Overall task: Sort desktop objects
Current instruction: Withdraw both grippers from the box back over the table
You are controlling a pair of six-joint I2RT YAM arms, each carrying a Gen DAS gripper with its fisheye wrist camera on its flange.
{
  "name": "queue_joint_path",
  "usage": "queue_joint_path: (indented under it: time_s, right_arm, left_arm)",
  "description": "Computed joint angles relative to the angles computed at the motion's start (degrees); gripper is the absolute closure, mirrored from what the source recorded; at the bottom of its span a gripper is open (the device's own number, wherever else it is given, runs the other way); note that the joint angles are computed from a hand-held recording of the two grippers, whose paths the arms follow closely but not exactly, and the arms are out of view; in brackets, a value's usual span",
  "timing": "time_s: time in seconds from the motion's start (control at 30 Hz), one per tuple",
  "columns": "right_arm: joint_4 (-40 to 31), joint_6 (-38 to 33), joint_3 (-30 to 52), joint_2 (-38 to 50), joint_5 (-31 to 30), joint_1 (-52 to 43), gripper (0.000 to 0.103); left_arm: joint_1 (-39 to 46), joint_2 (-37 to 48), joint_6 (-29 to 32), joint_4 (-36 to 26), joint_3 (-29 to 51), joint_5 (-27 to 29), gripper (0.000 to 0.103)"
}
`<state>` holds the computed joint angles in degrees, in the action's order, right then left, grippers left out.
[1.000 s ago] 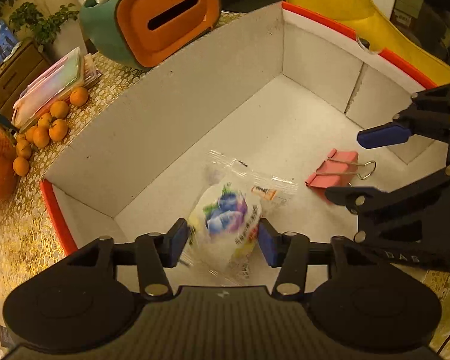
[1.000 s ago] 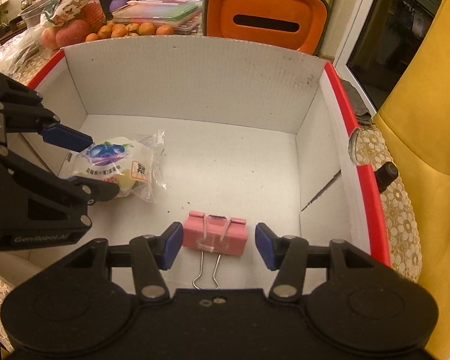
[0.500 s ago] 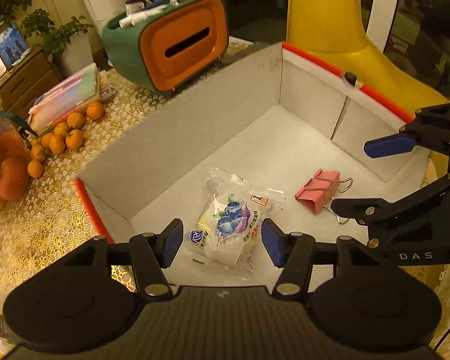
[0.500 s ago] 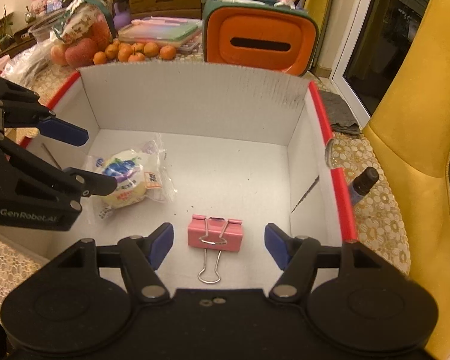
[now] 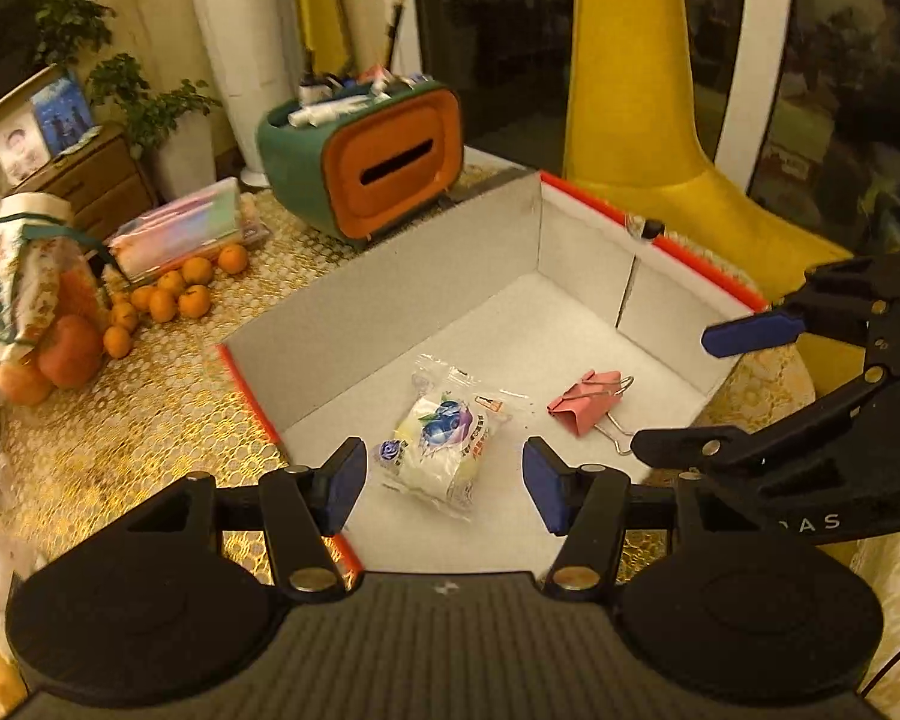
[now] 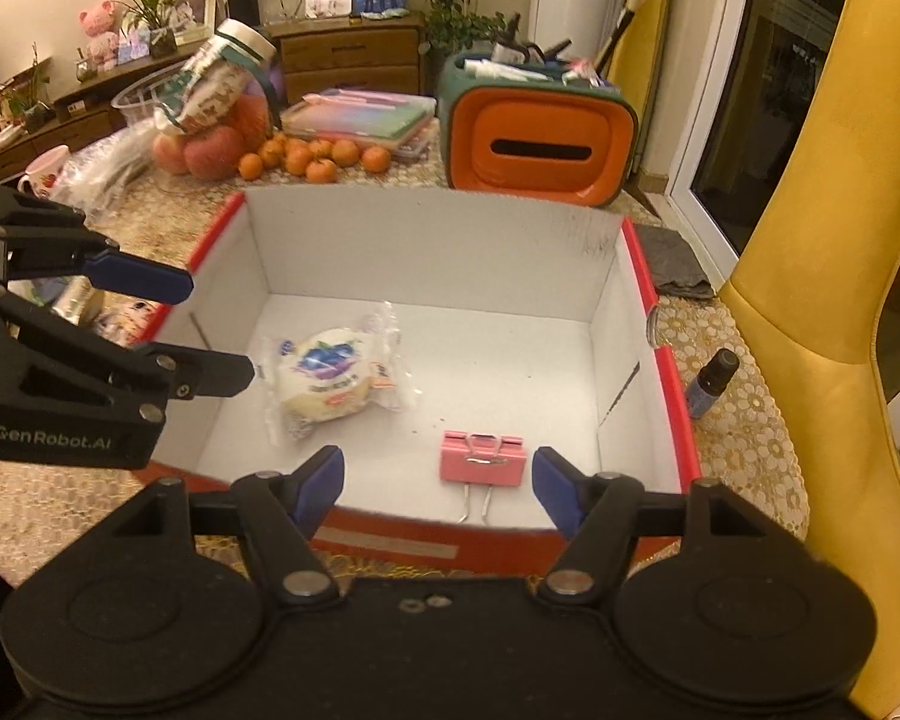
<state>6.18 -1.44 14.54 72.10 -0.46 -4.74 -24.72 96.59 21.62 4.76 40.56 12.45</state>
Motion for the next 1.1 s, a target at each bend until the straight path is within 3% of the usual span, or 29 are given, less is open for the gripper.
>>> queue_joint_path:
  time_s: [0.27, 0.37, 0.43, 0.63, 0.87, 1.1]
  right_arm:
    - [-6.3, 7.4, -3.6, -12.3, 4.6, 8.2, 0.032]
    - [-8.0, 10.8, -4.9, -15.8, 10.3, 14.3, 0.032]
    - [-9.8, 13.8, -5.5, -18.6, 13.2, 18.4, 0.032]
    - [-14.5, 23.7, -6.1, -23.9, 23.0, 31.8, 0.032]
    - [-15.0, 36.5, -4.9, -17.8, 36.6, 50.4, 0.03]
    - [-9.7, 45.1, -1.6, -4.1, 39.9, 59.8, 0.028]
  left_arm:
    - [4.9, -12.1, 1.8, 5.8, -11.8, 1.2, 0.047]
    - [8.1, -16.4, 3.5, 6.7, -15.5, 2.9, 0.045]
    - [11.0, -18.8, 4.5, 6.0, -17.2, 5.2, 0.035]
    - [19.7, -23.3, 8.5, 4.2, -21.4, 11.8, 0.035]
    - [31.3, -26.8, 14.8, 1.8, -24.8, 19.6, 0.022]
    - [42.6, -24.0, 22.0, -1.2, -23.8, 26.0, 0.019]
